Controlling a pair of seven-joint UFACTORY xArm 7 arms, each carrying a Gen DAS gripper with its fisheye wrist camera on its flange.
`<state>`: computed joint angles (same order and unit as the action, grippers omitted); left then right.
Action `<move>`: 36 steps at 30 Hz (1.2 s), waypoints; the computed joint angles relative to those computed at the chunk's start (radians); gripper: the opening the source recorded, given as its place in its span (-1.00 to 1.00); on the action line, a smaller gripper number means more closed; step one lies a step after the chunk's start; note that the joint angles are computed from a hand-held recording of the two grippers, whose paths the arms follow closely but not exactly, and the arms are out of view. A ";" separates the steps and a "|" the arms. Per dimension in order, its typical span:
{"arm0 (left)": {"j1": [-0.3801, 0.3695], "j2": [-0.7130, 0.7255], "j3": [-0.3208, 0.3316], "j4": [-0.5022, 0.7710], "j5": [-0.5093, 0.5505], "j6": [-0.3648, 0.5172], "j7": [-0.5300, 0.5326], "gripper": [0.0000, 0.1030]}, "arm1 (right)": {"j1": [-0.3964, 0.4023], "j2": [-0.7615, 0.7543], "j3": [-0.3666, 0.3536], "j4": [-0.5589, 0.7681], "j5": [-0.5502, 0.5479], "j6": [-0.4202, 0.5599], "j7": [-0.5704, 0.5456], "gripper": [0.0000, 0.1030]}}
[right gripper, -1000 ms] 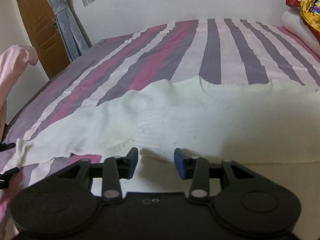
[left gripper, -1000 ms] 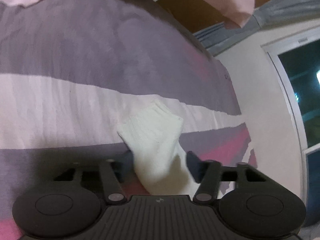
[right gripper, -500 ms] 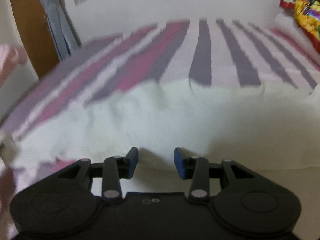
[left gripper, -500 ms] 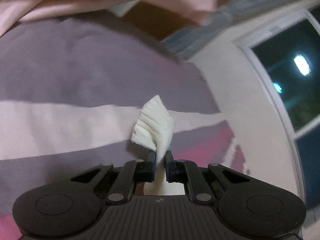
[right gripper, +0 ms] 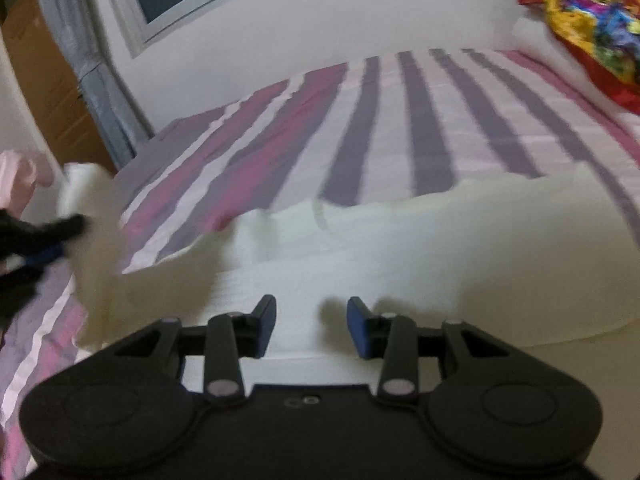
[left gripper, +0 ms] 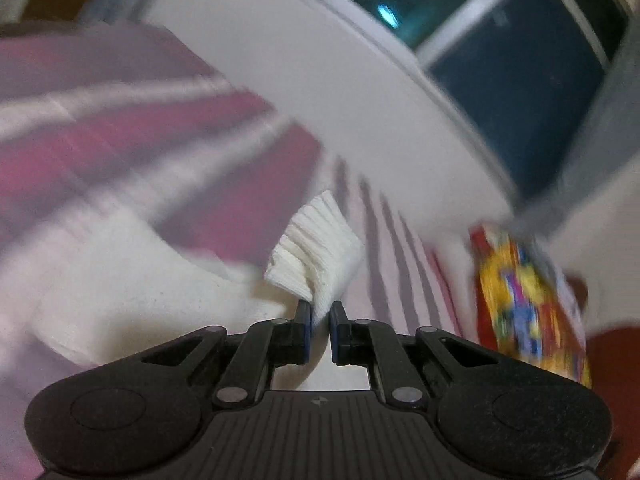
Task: Fold small clothes
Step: 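Lift the sleeve and carry it across the sweater body with the left gripper, then open the left gripper and release the sleeve onto the sweater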
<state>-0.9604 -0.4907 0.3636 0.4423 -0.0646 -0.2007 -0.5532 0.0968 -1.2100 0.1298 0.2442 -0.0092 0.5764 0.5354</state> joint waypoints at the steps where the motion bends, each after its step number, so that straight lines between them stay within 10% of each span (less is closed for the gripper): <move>1: -0.032 0.049 -0.013 0.025 0.000 0.009 -0.007 -0.82 | -0.015 -0.038 -0.023 -0.006 -0.010 0.030 -0.016 -0.23; 9: 0.197 0.098 -0.390 0.035 -0.031 0.183 -0.046 -0.79 | -0.104 -0.192 -0.146 -0.039 0.005 0.145 -0.124 -0.08; 11: 0.262 0.066 -0.467 0.021 -0.016 0.201 -0.031 -0.31 | -0.107 -0.200 -0.151 -0.044 0.025 0.138 -0.135 0.08; 12: 0.292 0.065 -0.502 0.027 -0.010 0.201 -0.029 0.24 | -0.106 -0.198 -0.152 -0.043 0.035 0.132 -0.138 0.10; 14: 0.397 -0.002 -0.612 0.007 0.054 0.229 -0.069 0.43 | -0.107 -0.200 -0.148 -0.040 0.049 0.133 -0.144 0.10; 21: 0.329 -0.067 -0.526 0.000 -0.032 0.274 -0.002 0.43 | -0.140 -0.243 -0.164 -0.037 0.077 0.191 -0.150 0.16; 29: 0.625 -0.150 -0.627 -0.052 0.031 0.391 -0.119 0.43 | -0.063 -0.183 -0.109 -0.052 0.139 0.138 -0.102 0.15; 36: 0.586 -0.071 -0.707 -0.018 0.132 0.368 -0.097 0.43 | -0.030 -0.151 -0.100 -0.047 0.133 0.127 -0.069 0.15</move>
